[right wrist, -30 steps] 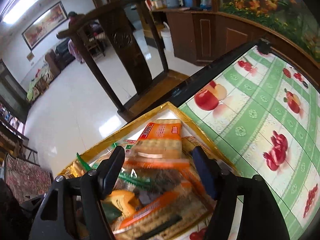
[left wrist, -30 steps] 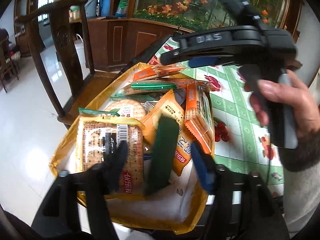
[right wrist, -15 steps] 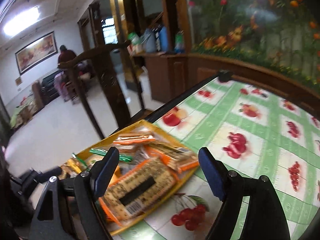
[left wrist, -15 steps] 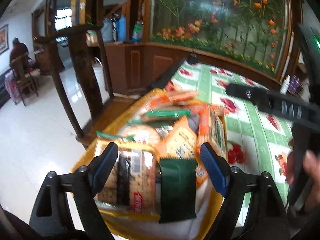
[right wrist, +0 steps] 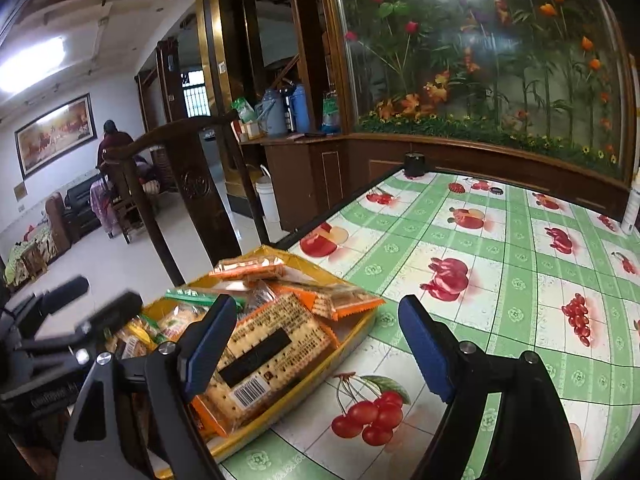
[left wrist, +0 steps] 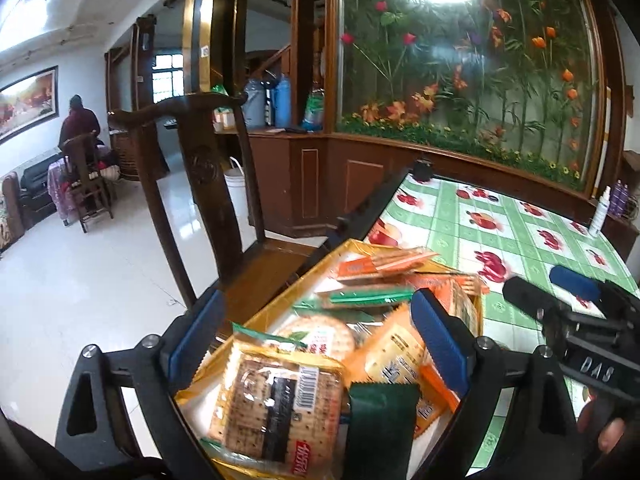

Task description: Organize snacks

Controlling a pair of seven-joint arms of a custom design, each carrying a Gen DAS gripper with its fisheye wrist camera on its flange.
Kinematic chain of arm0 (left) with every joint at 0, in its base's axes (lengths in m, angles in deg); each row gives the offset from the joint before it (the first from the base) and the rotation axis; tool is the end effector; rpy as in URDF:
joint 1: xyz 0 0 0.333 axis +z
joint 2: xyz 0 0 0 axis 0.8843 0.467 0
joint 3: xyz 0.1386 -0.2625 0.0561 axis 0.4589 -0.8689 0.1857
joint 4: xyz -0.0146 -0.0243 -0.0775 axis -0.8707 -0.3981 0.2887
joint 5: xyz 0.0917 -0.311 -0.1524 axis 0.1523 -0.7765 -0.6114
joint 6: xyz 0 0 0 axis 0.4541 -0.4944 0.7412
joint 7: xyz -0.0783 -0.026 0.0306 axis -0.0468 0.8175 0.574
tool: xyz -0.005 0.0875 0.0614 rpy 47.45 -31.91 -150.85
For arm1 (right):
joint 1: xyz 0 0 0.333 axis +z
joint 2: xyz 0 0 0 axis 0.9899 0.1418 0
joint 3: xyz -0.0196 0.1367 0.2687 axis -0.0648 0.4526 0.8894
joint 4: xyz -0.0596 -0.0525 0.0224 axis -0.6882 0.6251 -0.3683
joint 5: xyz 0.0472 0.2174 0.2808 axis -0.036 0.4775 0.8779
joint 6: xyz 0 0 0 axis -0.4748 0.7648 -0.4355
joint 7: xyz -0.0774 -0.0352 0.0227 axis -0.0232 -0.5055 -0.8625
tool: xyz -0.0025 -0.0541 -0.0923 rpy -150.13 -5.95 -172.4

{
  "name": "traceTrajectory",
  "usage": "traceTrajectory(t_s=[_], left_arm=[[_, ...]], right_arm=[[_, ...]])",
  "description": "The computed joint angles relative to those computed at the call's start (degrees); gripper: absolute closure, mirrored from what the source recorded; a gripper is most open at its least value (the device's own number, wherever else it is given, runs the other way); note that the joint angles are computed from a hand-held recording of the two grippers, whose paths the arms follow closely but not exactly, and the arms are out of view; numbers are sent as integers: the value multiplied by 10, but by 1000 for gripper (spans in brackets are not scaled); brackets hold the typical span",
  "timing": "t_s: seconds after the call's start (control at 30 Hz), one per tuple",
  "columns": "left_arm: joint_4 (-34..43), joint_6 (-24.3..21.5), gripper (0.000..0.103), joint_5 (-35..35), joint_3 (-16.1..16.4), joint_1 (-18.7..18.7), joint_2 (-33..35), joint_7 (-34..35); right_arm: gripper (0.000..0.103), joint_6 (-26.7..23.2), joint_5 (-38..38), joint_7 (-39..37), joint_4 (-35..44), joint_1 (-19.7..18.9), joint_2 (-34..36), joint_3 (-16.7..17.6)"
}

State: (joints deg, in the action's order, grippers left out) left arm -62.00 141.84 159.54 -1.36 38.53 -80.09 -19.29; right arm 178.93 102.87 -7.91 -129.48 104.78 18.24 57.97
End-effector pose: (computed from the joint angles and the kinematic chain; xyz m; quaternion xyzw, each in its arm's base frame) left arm 0.4226 -0.3656 0.5253 -0.6531 0.5612 -0.3379 0.3798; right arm 0.4622 0.1352 0.5077 -0.6907 0.5081 -0.2571 0.4456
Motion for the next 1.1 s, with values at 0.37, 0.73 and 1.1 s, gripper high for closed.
traceTrajectory(t_s=[0.37,0.73,1.1], left_arm=[[1,41,8,-16,9,9,7,14],[22,-3,7,-55,5,5,24,71],[7,41,7,-60,13,6,13,68]], right_arm=[[20,3,-52,32,-22,20,-11,-15],[20,0,-135,111,-44,29,-12,-26],[20,1,-154,129,-51,46,-12,-40]])
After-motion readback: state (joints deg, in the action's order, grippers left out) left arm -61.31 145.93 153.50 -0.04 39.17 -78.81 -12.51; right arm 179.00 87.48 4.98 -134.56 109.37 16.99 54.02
